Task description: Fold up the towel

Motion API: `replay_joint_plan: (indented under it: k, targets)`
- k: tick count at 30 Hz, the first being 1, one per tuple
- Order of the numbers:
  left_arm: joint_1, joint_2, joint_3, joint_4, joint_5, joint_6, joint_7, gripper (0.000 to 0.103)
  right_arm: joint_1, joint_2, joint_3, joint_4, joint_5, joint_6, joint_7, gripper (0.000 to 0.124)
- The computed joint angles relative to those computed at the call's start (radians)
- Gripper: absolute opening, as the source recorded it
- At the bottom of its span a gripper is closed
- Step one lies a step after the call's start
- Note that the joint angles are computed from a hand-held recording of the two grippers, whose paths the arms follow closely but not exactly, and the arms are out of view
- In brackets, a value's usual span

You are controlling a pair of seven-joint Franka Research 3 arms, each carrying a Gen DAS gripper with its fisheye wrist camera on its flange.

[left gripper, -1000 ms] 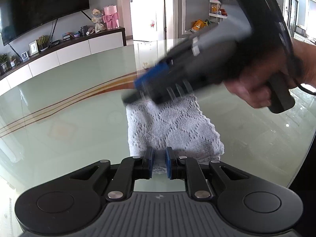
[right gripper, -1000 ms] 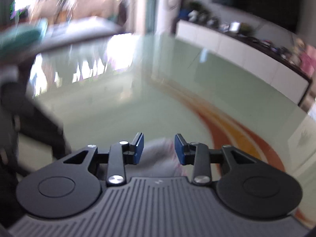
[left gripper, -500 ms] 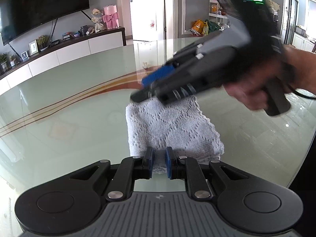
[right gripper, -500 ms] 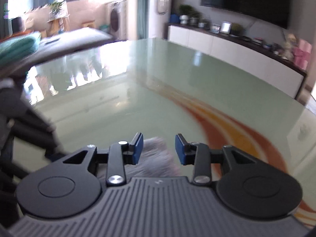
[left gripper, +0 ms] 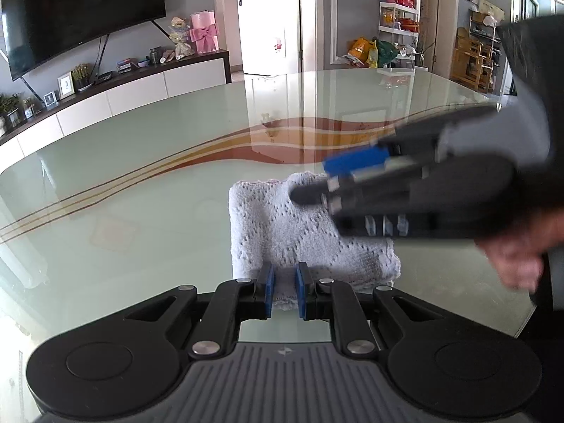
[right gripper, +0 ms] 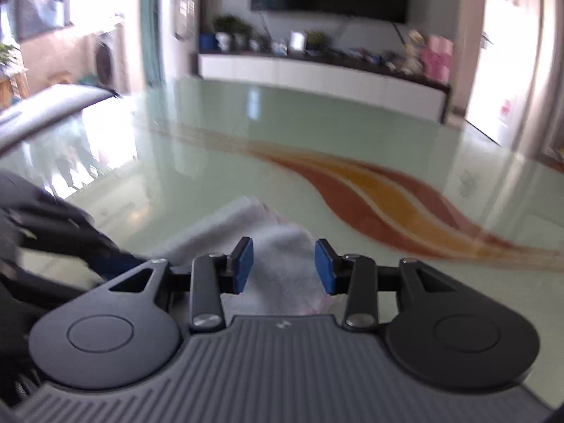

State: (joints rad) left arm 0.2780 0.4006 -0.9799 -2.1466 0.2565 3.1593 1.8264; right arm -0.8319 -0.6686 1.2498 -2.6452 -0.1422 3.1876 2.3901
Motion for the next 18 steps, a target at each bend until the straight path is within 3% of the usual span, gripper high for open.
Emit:
replay_joint_plan:
  k: [2, 4, 5, 7, 9, 12, 15, 18]
  targets:
    - [0.0, -0.004, 0.0, 0.0, -0.001, -0.004, -0.002, 0.016, -0.033, -0.057, 0.018, -0.021, 0.017, -0.022, 0.037, 0.051]
    - [0.002, -0.005, -0.002, 0.001, -0.007, -0.008, -0.003, 0.016, -0.04, -0.14, 0.028, -0.021, 0.022, -0.111, 0.088, 0.042]
    - [0.002, -0.007, -0.003, 0.001, -0.014, -0.011, -0.008, 0.016, -0.036, -0.161, 0.019, -0.034, 0.01, -0.11, 0.101, 0.042]
    - [-0.009, -0.015, 0.007, -0.001, -0.026, -0.007, -0.018, 0.016, -0.037, -0.14, -0.001, -0.06, -0.007, -0.024, 0.117, 0.042]
    - [-0.032, -0.03, 0.031, -0.005, -0.031, 0.0, -0.032, 0.016, 0.032, -0.102, -0.054, -0.105, 0.003, 0.083, 0.11, 0.042]
    - [-0.042, -0.034, 0.042, -0.002, -0.035, -0.002, -0.036, 0.016, 0.055, -0.01, -0.048, -0.084, 0.023, 0.17, 0.068, 0.044]
    - [-0.023, -0.022, 0.022, 0.006, -0.042, -0.016, -0.019, 0.016, 0.007, 0.007, 0.032, -0.014, 0.034, 0.055, 0.026, 0.042]
    - [0.015, 0.003, -0.019, 0.018, -0.055, -0.039, 0.016, 0.016, 0.07, -0.026, 0.008, -0.055, 0.055, 0.005, 0.052, 0.044]
